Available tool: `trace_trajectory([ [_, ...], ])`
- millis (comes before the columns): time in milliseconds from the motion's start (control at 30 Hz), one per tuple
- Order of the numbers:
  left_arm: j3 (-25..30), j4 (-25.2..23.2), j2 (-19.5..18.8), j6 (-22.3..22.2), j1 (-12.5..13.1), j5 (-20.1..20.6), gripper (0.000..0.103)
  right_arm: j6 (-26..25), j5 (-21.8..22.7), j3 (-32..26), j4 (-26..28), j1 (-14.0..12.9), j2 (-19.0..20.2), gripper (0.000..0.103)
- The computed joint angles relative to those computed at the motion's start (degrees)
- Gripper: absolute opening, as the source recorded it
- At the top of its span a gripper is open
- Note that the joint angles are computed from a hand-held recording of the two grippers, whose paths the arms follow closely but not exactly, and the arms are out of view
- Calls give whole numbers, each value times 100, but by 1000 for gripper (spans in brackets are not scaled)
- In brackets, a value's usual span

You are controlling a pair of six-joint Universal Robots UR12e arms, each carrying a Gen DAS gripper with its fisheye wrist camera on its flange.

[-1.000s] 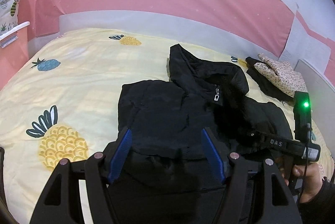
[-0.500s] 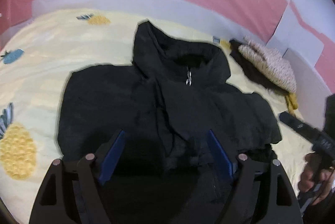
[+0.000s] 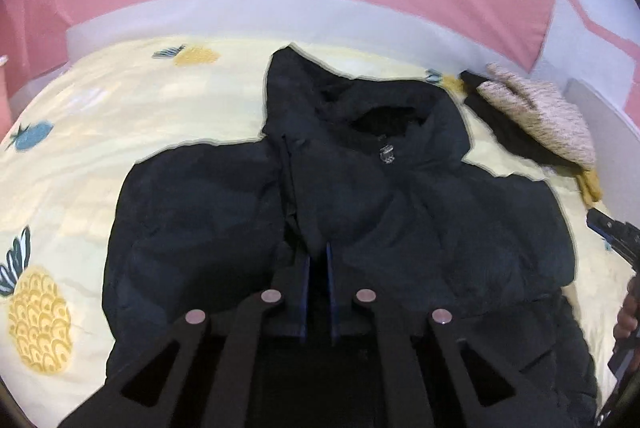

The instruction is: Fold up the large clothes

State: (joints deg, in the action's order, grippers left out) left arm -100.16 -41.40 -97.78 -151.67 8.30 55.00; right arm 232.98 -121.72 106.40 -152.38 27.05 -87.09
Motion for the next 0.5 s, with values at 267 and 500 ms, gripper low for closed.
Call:
trace_trajectory([
  [267, -101, 289, -114, -95, -13, 406, 8, -226, 646, -119, 269, -133, 401, 19],
  [500, -294, 779, -120, 62, -138, 789, 10, -416, 628, -269, 694, -110, 611, 17],
])
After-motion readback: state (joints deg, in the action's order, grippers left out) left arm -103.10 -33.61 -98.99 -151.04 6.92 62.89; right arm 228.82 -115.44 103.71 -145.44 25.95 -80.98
